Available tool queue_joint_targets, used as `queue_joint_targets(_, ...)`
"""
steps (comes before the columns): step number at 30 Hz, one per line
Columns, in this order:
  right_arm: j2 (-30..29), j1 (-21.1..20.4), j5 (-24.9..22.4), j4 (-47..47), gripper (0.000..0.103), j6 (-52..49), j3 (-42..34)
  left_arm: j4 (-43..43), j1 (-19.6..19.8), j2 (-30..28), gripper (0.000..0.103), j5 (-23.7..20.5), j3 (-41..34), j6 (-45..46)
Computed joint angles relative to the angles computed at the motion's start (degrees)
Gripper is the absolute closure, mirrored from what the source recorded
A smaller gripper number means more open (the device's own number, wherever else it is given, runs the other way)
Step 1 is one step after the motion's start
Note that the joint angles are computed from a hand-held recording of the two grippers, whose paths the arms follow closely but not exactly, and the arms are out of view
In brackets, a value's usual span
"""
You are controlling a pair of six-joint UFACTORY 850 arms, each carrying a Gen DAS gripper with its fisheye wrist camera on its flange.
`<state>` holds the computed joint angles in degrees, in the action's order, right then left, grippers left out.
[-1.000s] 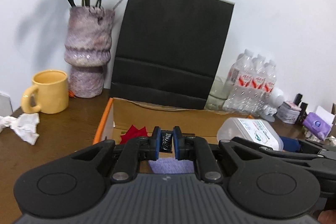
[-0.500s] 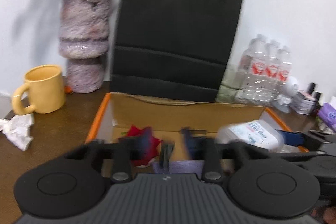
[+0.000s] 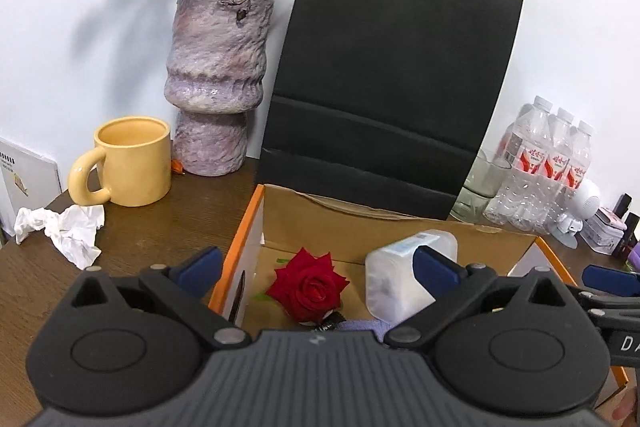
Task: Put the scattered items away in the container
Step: 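Carry black item and wipes container into the box and open both tools, then withdraw both tools from the box toward the remaining items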
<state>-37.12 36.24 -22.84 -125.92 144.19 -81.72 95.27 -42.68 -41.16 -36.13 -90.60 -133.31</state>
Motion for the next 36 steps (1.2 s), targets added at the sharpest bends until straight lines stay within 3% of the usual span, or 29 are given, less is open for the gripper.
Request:
queue_joint_targets(15,0.99,0.80,-0.18,1.56,0.000,-1.94,0.78,4.66,-1.84,2.01,0.000,-3.29,2.76,-4.40)
queue_joint_targets(36,14.61,6.22,-6.89,3.26,0.000,-0.34,17.46,2.83,-8.69,11.84,0.000,-8.40,14.19,-6.05)
